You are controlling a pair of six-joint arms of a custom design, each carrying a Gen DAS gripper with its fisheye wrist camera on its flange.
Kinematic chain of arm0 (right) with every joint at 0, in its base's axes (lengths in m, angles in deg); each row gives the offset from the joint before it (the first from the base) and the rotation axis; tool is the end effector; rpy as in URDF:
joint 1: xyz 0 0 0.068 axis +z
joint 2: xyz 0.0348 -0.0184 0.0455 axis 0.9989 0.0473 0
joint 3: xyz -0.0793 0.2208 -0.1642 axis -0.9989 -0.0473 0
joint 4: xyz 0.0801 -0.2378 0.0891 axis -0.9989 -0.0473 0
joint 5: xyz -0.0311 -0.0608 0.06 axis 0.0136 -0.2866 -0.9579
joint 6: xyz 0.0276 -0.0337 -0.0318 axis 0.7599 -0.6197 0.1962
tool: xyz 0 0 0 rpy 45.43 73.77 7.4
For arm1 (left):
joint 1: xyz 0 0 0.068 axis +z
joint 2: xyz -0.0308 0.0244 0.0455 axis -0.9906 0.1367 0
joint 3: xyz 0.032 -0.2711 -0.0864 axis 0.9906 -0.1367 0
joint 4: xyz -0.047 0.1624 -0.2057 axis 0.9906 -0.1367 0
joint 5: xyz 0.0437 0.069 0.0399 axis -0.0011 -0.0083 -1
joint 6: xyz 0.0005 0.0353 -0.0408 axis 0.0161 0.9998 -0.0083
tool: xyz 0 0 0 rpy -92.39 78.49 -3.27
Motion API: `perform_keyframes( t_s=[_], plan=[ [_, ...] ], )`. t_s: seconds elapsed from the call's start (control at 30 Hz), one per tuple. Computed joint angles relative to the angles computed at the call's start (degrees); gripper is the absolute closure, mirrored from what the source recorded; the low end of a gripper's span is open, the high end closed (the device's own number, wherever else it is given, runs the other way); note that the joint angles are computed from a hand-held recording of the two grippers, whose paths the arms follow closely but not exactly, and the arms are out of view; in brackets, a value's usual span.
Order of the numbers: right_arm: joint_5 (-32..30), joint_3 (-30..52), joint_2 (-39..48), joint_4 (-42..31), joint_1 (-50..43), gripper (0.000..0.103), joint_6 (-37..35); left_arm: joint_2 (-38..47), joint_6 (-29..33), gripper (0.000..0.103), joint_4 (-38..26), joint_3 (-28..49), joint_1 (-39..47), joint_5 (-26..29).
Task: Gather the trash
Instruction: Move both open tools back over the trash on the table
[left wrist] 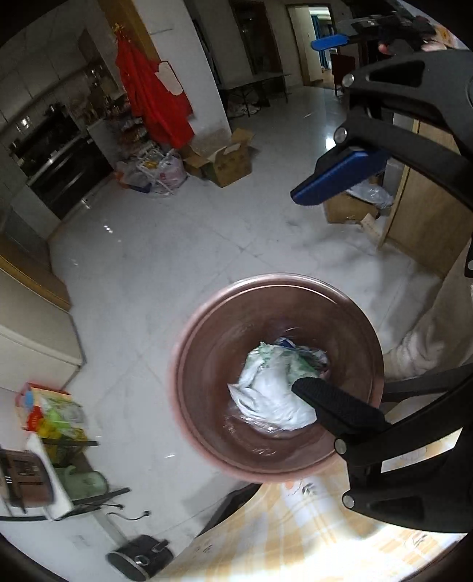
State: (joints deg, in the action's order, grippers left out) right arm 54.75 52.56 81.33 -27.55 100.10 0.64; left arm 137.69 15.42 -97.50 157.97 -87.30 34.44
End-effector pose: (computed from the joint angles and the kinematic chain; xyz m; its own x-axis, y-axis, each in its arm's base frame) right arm 0.1595 0.0312 0.2027 -0.6141 0.2846 -0.7361 0.1538 0.9580 0.2421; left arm 0.3928 -0.0520 0.1126 -0.9589 0.1465 -0.2429 0.2429 0.8666 -0.4359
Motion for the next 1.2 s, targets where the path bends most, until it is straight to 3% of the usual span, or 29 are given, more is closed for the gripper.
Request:
perform_keyframes(
  t_s=[0.2, 0.33, 0.5, 0.6, 0.73, 0.87, 1.0, 1.2],
  plan=[
    [0.47, 1.38, 3.23, 3.17, 3.3, 0.005, 0.68, -14.99, 4.25, 0.009, 5.41, -9.12, 2.83, -1.07],
    [2.38, 4.11, 8.33, 6.46, 9.05, 0.005, 1.75, -27.17, 8.08, 0.009, 5.69, -14.73, 8.24, 0.54],
    [4.51, 9.25, 16.66, 10.76, 17.64, 0.005, 3.09, -39.74, 17.59, 0.009, -1.25, -17.65, 25.09, 8.55],
    [5.47, 13.7, 22.5, 12.47, 22.66, 0.005, 3.59, -42.51, 27.96, 0.009, -9.78, -15.15, 43.31, 17.83],
    [6.84, 20.87, 31.12, 13.76, 29.01, 0.005, 4.08, -39.19, 41.56, 0.009, -19.35, -8.2, 65.05, 26.6],
    [7.26, 29.64, 39.89, 13.23, 34.75, 0.005, 4.13, -31.72, 50.04, 0.009, -24.85, -0.39, 82.28, 31.21],
    [7.52, 41.96, 50.0, 10.08, 40.86, 0.005, 3.75, -21.97, 53.37, 0.009, -27.8, 7.68, 94.49, 32.53],
    [7.16, 61.98, 64.64, 3.16, 48.99, 0.005, 2.63, -8.86, 56.89, 0.009, -32.21, 17.99, 103.3, 30.1]
  ],
)
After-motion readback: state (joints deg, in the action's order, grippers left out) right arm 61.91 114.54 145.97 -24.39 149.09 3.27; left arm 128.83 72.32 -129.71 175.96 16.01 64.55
